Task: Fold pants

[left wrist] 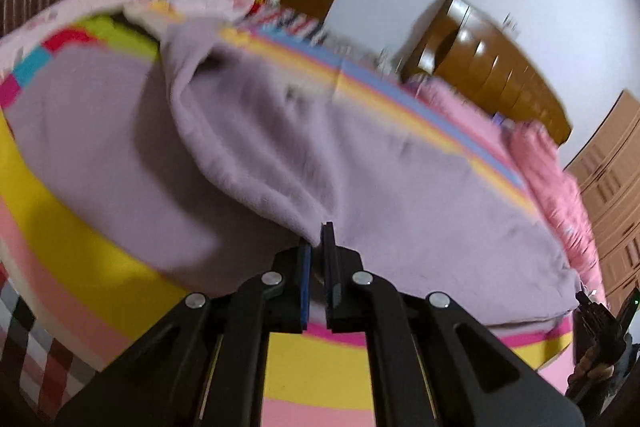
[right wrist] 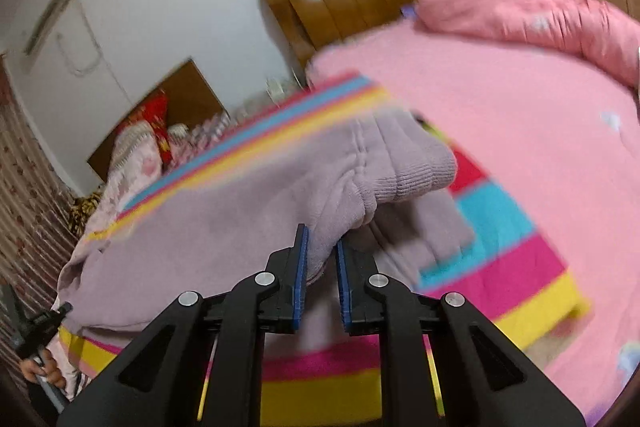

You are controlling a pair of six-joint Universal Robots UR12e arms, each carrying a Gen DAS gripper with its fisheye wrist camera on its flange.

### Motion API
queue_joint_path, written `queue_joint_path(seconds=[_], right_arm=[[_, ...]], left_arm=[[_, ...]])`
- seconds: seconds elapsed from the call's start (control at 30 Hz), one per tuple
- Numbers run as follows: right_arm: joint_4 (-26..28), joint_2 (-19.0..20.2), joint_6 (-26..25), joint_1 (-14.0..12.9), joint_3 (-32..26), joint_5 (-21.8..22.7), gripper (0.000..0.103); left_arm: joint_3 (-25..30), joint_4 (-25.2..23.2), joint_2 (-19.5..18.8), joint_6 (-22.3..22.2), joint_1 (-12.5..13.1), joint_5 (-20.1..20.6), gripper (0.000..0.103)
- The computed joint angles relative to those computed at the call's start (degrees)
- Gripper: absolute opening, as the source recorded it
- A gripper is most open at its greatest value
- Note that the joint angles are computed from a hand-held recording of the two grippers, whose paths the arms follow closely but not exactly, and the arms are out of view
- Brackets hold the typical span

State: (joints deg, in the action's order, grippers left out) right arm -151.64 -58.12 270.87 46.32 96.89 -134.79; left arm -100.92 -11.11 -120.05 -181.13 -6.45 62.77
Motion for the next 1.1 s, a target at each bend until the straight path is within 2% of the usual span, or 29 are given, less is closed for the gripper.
queue_joint_path(seconds=[0.03, 0.17, 0.3, 0.37, 0.47, 0.57, 0.8, 1.03, 1.1], right_arm=[[0.4, 0.2, 0.8, -0.1, 0.2, 0.7, 0.013], [-0.7, 0.5, 2.2, 0.6, 0.2, -1.3, 0.012], [1.4, 0.5, 2.3, 0.9, -1.0, -2.6, 0.012], [1.7, 0.6, 4.1, 0.9, -0.6, -1.7, 0.012], [-1.6, 1.0, 5.1, 0.8, 0.5, -1.4, 0.011], [0.8, 0.7, 5.2, 0.7, -0.1, -1.4, 0.011], [1.5, 0.7, 7.0, 1.1, -0.2, -2.6, 0.011], [2.1, 0.9, 7.4, 0.8, -0.3, -2.0, 0.011], [5.7, 0.4, 6.0, 0.8, -1.3, -0.9, 0.021]], left_arm=[[0.2, -1.0, -0.4, 0.7, -0.2, 0.7, 0.005], [-0.2, 1.0, -0.4, 2.9, -0.6, 2.6, 0.005], [-0.5, 1.1, -0.1, 1.7, -0.1, 1.2, 0.005], [-0.6, 1.2, -0.2, 1.8, -0.2, 1.8, 0.005], [-1.0, 1.5, -0.4, 2.7, -0.6, 3.1, 0.006], [-0.5, 0.8, -0.5, 2.9, -0.6, 2.8, 0.006], [-0.8, 2.1, -0.4, 1.8, -0.5, 2.6, 0.007], [-0.7, 2.7, -0.9, 3.4, -1.0, 4.3, 0.007], [-0.9, 2.4, -0.4, 4.5, -1.4, 6.5, 0.014]])
